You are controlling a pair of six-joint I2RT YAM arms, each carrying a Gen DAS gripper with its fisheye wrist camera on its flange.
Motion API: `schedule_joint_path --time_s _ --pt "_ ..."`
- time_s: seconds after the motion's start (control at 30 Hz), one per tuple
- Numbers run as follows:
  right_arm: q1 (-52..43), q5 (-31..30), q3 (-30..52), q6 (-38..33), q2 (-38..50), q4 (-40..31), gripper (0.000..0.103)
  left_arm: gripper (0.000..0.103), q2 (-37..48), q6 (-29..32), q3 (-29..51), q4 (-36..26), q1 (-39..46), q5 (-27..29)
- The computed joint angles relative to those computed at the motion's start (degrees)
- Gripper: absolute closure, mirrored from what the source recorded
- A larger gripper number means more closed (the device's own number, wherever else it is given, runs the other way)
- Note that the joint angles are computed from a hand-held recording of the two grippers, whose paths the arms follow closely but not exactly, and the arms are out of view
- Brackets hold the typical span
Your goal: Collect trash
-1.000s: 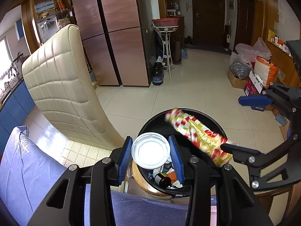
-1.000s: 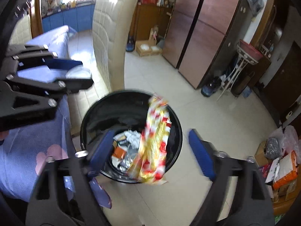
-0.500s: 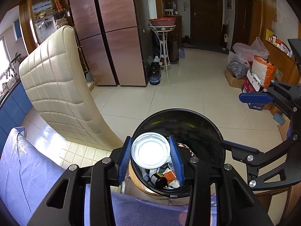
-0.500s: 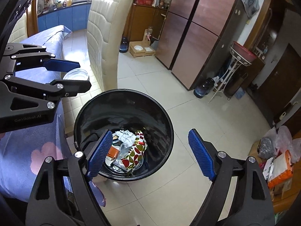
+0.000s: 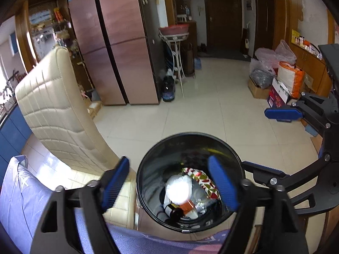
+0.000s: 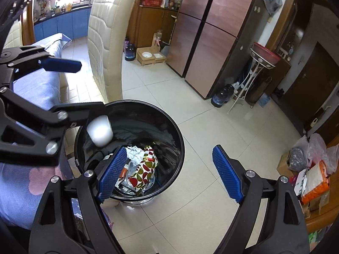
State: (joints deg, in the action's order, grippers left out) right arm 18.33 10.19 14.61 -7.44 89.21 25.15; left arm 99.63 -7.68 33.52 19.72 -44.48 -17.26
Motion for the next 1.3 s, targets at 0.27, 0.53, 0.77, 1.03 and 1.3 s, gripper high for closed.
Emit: schedule_joint_path --time_s 0.27,0.53,0.77,1.03,1.3 --pt "-0.7 -0.2 -0.7 -0.2 -0.3 1.1 0.015 0.025 0.5 -0.6 1.1 -1.8 0.3 -0.1" --pt "-0.7 -0.3 -1.0 -0.4 -1.1 1.0 0.014 0.022 0.3 -1.2 1.4 -3.7 0.1 -1.8" --pt "-0.4 -0.2 -1.2 -0.1 -1.8 0.9 0.005 0.022 -0.1 -2.0 1.1 -4.2 1.1 0.4" --pt "-0.1 0.5 -0.8 0.1 -2.2 0.1 0.003 0.022 -0.2 -2.3 1.3 -4.8 0.9 -0.3" --pt "0.2 0.3 -1.1 0.5 -3.1 -0.3 0.003 0.022 -1.0 -2.4 0.8 -5.0 0.9 -0.7"
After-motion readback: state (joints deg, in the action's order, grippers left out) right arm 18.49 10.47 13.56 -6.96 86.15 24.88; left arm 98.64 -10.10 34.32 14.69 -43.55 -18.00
